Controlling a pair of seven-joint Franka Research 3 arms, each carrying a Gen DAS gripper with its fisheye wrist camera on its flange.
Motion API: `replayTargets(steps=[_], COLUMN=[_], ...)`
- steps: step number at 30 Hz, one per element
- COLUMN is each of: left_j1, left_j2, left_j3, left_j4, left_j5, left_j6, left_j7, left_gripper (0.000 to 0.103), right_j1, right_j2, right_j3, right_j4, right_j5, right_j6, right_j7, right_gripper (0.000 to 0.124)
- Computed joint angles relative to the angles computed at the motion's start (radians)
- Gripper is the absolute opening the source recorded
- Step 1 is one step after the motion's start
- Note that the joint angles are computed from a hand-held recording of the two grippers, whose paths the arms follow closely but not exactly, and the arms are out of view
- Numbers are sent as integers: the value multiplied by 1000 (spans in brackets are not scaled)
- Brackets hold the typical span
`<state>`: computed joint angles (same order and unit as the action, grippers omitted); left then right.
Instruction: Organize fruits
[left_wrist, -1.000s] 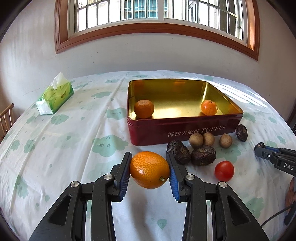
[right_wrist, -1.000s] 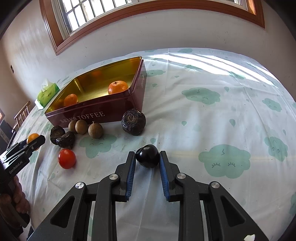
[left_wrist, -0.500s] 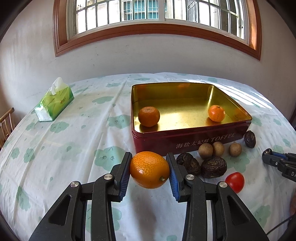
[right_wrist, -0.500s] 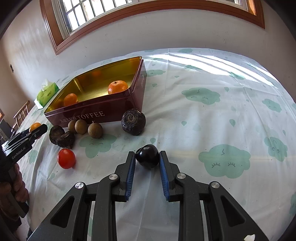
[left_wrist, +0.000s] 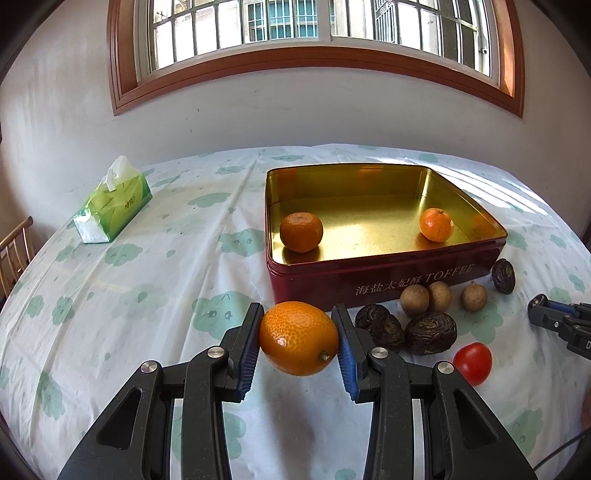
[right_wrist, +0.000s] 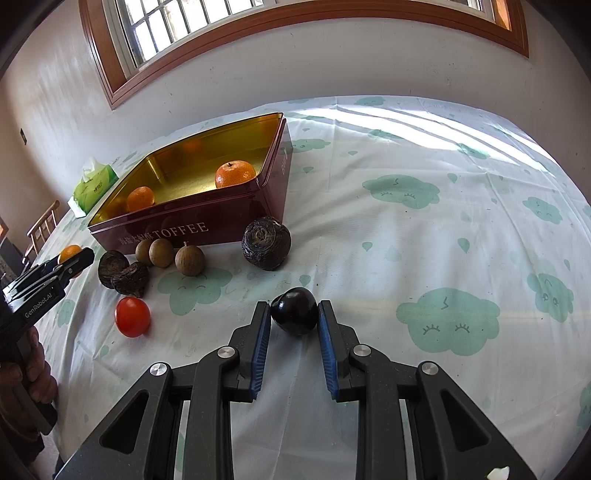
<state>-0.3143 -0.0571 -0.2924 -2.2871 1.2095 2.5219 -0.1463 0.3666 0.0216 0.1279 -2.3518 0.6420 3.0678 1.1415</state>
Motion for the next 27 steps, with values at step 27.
replayTargets(steps=[27], left_j1=[-9], left_j2=[1], left_j3=[-4], left_j4=[8], left_j5=[-7], left_j6=[-31], left_j7=[18], left_gripper=[39], right_j1=[-1], right_j2=[1], right_j3=[0], right_j4=[1], right_j5=[1], right_j6=[-1], right_j7=[-1], right_gripper=[24])
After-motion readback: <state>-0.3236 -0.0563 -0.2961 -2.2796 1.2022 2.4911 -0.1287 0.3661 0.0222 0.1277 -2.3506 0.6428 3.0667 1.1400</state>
